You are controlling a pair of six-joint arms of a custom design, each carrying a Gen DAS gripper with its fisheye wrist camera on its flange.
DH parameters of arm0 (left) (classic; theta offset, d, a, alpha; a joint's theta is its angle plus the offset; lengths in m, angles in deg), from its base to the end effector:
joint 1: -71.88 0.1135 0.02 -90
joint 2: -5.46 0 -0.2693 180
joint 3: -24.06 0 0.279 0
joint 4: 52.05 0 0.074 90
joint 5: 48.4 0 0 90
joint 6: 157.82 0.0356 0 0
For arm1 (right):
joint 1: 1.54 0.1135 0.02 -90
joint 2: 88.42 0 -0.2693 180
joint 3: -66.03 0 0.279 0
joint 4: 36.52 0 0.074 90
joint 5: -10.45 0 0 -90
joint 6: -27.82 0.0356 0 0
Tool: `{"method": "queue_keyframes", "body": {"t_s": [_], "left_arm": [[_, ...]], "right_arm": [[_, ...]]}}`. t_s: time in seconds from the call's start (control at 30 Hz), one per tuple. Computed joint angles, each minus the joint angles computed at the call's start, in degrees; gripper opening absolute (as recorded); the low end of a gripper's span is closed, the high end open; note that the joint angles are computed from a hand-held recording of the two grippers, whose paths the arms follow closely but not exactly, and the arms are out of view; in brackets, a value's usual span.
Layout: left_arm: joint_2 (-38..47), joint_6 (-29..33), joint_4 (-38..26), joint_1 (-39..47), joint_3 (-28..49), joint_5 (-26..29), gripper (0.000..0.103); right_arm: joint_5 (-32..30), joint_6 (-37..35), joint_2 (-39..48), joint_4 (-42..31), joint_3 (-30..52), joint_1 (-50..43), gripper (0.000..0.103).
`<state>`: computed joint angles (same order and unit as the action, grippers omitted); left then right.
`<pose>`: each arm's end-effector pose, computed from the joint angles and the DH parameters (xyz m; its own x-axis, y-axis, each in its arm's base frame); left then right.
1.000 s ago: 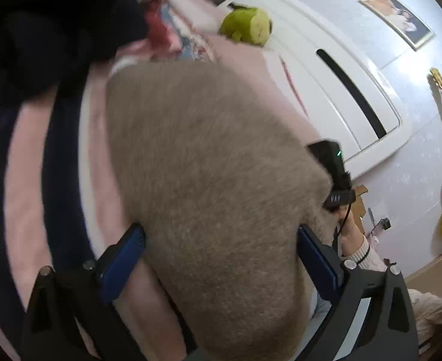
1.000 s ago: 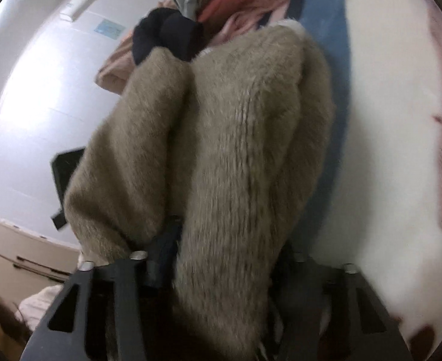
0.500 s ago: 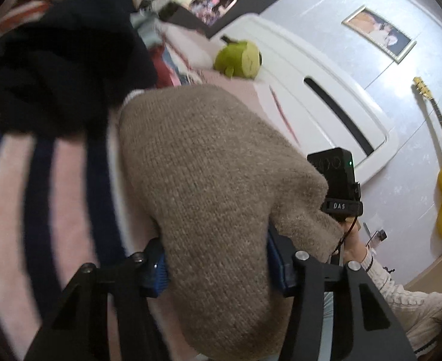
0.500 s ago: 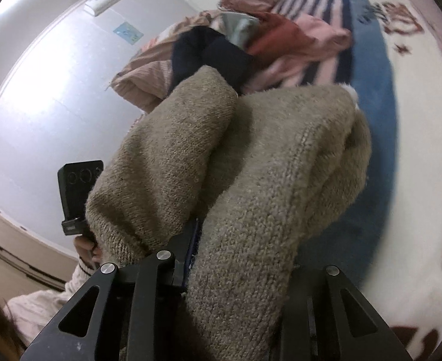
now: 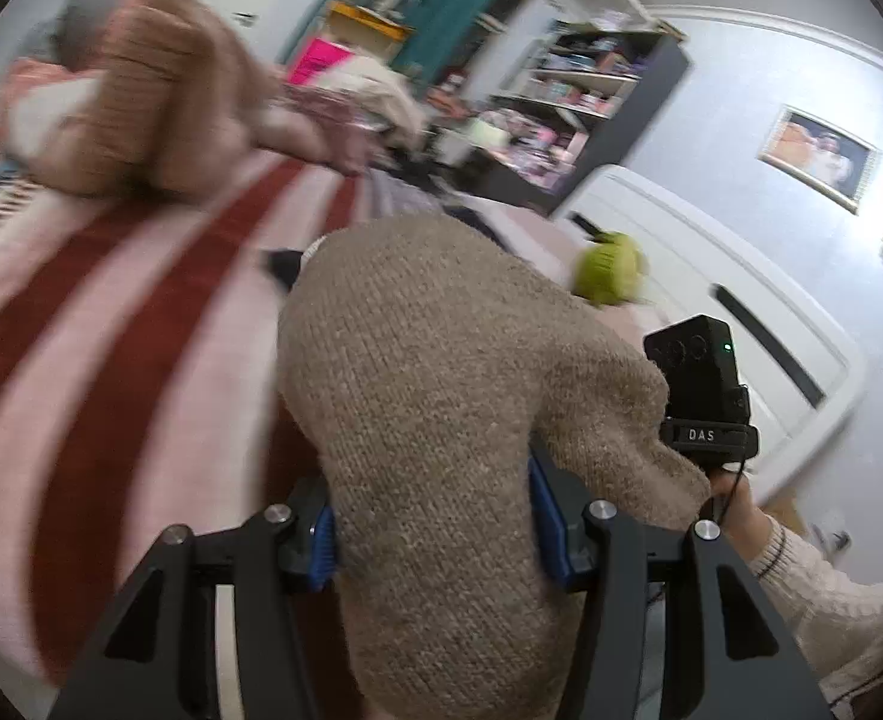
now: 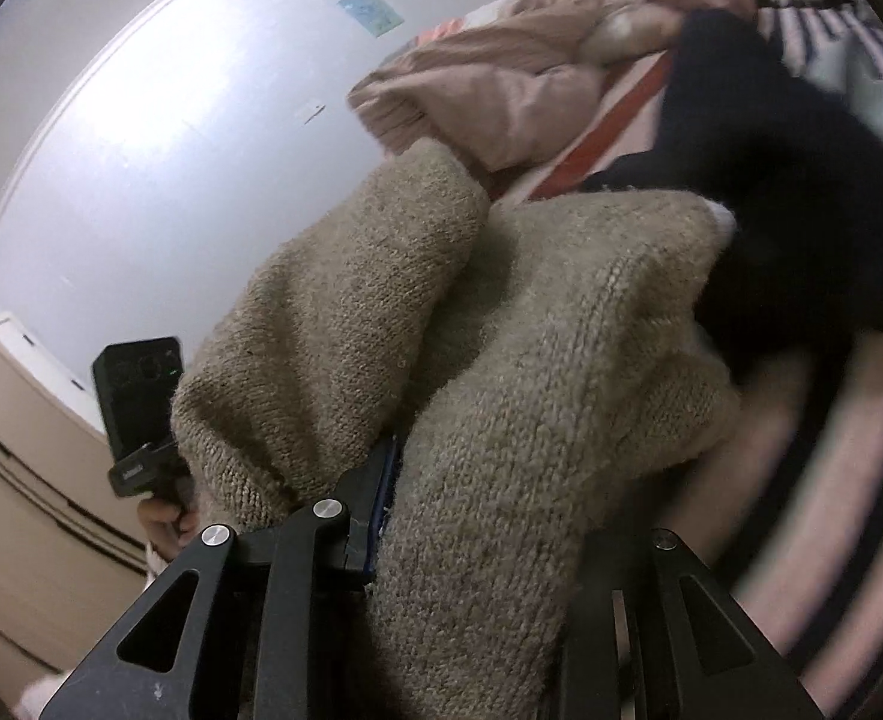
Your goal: Fold small clothes
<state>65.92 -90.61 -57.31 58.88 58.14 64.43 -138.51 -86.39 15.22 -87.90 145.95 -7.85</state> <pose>0.2192 -0.0648 0.1678 -0.6762 -0.2103 -0.7061 0.2899 0.8051 -0.5174 0.3638 -0.0095 0.1737 -0.8095 -0.1232 -0.5741 -0.5419 0.5331 0.6497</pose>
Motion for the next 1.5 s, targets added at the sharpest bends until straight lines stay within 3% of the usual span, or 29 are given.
{"method": "queue_keyframes", "body": {"t_s": [0.1,0.2,0.27,0.33,0.47,0.57,0.87,1.0,1.1,1.23,1.4,1.5], "left_arm": [[1.15,4.09,-2.29,9.41,-0.44,3.05,0.05],[11.51,7.11,0.03,16.74,0.61,5.41,0.05],[17.48,9.1,1.08,18.64,1.13,5.95,0.053],[16.79,6.9,6.05,16.54,-2.2,4.79,0.058],[12.93,6.49,2.49,14.93,-2.96,0.47,0.063],[10.06,5.44,-1.11,11.77,-2.38,-4.18,0.063],[-5.27,-4.51,-14.69,-6.06,-3.32,-30.77,0.063],[-5.29,-10.78,-20.25,-18.8,0.34,-42.62,0.063],[-0.57,-16.09,-23.96,-30.92,5.98,-53.0,0.064],[10.63,-19.32,-21.73,-43.02,15.52,-59.84,0.067],[28.33,-16.72,-12.28,-54.61,30.74,-72.01,0.073],[38.54,-11.38,-4.51,-59.43,40.68,-79.21,0.085]], "right_arm": [[1.71,12.9,3.33,14.18,-1.51,7.85,0.024],[4.1,19.54,8.45,22.58,-1.46,12.55,0.023],[6.37,19.54,11.48,22.3,-0.68,14.22,0.024],[7.15,17.04,11.86,21.78,-1.3,14.53,0.027],[8.33,13.33,10.79,18.58,-0.58,13.11,0.04],[9.07,11.51,8.98,17.52,-1.46,12.11,0.042],[13.15,-3.35,-0.26,11.63,-9.75,4.15,0.052],[15.71,-12.94,-4.03,7.29,-13.45,-3.23,0.054],[14.45,-21.7,-7.47,2.65,-16.4,-13.15,0.057],[13.97,-30.06,-11.0,-0.91,-17.35,-26.42,0.061],[7.44,-38.76,-14.87,-0.9,-18.12,-44.83,0.064],[2.32,-39.78,-18.37,5.53,-20.61,-53.84,0.068]]}}
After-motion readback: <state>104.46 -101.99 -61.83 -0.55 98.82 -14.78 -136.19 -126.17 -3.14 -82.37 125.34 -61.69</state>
